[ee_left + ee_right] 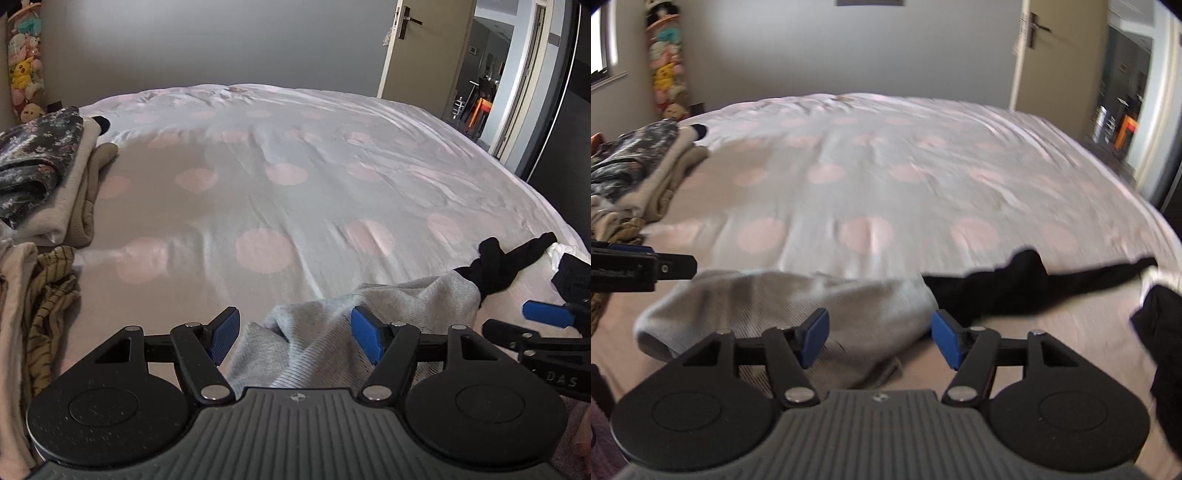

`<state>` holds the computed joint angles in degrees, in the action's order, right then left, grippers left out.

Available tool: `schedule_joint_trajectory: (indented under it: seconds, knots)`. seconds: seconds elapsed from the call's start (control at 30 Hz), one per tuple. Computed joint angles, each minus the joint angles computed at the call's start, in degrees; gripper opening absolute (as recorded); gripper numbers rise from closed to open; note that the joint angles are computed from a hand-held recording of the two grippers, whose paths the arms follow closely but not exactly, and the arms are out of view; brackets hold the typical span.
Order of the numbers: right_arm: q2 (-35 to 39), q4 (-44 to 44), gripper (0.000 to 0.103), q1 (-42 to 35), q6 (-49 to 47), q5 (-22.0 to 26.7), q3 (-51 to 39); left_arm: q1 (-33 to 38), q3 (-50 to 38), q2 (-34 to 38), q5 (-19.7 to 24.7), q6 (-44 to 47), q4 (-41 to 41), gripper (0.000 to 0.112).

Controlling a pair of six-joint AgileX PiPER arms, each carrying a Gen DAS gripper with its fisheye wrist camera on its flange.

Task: Fold clothes

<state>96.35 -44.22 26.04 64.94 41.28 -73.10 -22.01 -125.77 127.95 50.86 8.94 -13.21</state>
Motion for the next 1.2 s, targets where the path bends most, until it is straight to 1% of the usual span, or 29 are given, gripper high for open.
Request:
schedule_joint_trajectory:
  seconds: [0.03,0.1,0.13,0.2,0.27,0.37,0.43,0.5,0.57,0.63,0.67,0.7,0.73,0.77,0.8,0.83,0.87,0.9,0.93,0.97,1.0,1.03,1.07,1.1,1.17,1.2]
  knots:
    - [0.18,-0.14,0.066,-0.06,0.22,-0.28,0.13,-0.02,1.22,-0.12,-0.63,1.18,-1.65,0.065]
    - [0.57,-0.52,0.067,-0.16,0.72,-0.81,0.35,-0.33,0.7,0.94,0.49,2.2,-2.51,0.065]
    - [0.87,-1.08,0.073,-0.04,1.13,-0.89,0.14,-0.56,0.23,1.52,1.14,2.45,-2.53,0.065]
    - [1.48,-1.85,0.078,0.09,1.65,-0.99,-0.32,-0.85,-0.78,2.62,2.36,2.86,-2.38,0.065]
    - [2.52,1.25,0.078,-0.99,-0.92,-0.68,-1.36,-0.78,-1.26,3.24,2.85,2.94,-2.37,0.065]
    - [4.35,9.13,0.078,-4.24,-5.0,-0.7,-3.07,-0.06,-3.1,4.78,4.48,3.76,-4.75,0.066]
    - [4.77,13.76,0.078,-6.61,-5.92,-1.71,-3.14,0.71,-5.19,6.32,6.44,4.34,-7.46,0.069]
    - [5.1,15.94,0.078,-8.36,-4.92,-2.28,-2.8,1.4,-7.58,7.98,8.36,4.34,-10.07,0.072]
    - [5.76,19.38,0.076,-9.98,-6.05,-2.96,-2.9,1.21,-9.8,9.43,9.72,3.86,-9.76,0.074]
    - [6.72,23.0,0.07,-11.35,-8.23,-3.69,-3.43,0.71,-11.91,10.77,10.79,3.29,-8.43,0.074]
    - [7.26,24.9,0.069,-11.96,-9.64,-4.16,-3.76,0.42,-12.95,11.41,11.31,2.98,-7.62,0.074]
    - [7.7,27.71,0.064,-12.7,-12.01,-5.18,-3.94,0.04,-13.37,11.68,11.46,2.67,-6.54,0.074]
    - [8.11,30.76,0.053,-13.45,-14.6,-6.29,-4.01,-0.14,-12.76,11.42,10.88,2.6,-6.13,0.073]
    - [8.23,34.58,0.046,-14.32,-17.8,-8.16,-3.51,-0.27,-12.13,11.13,10.31,2.48,-5.77,0.069]
    - [8.16,38.88,0.029,-15.12,-21.28,-10.3,-2.66,-0.23,-11.57,10.8,9.82,2.24,-5.6,0.066]
    - [8.11,41.65,0.018,-15.46,-23.29,-12.14,-1.89,-0.1,-10.37,10.18,8.89,2.17,-5.68,0.059]
    - [7.9,42.13,0.017,-15.46,-24.02,-12.82,-1.66,0.07,-9.36,9.66,8.09,2.15,-5.88,0.055]
    - [7.6,41.14,0.013,-15.13,-23.25,-13.68,-1.28,0.37,-8.67,9.3,7.56,2.39,-6.53,0.048]
    - [6.74,38.54,0.012,-14.46,-21.35,-15.17,-0.25,0.6,-7.94,8.9,6.94,2.79,-7.16,0.041]
    - [5.75,34.92,0.011,-13.59,-18.63,-16.66,0.84,0.77,-7.13,8.42,6.23,3.2,-7.65,0.031]
    - [4.8,30.86,0.011,-12.72,-15.5,-18.03,1.87,0.72,-5.72,7.52,4.97,3.7,-7.72,0.027]
    - [3.82,26.24,0.011,-11.81,-11.82,-19.25,2.89,0.61,-3.53,6.14,2.99,4.44,-7.93,0.02]
    - [2.6,20.77,0.01,-10.84,-7.46,-20.16,3.94,0.46,-1.47,4.79,1.08,5.05,-7.96,0.015]
    - [1.42,15.18,0.01,-9.89,-2.91,-20.82,4.91,0.19,0.45,3.36,-0.82,5.2,-7.3,0.015]
    - [-0.92,6.72,0.009,-8.47,4.4,-21.31,6.5,-0.28,3.69,0.58,-4.32,5.1,-5.54,0.014]
    - [-1.93,5.02,0.009,-8.09,6.05,-21.51,6.99,-0.21,4.82,-0.64,-5.37,5.14,-5.31,0.013]
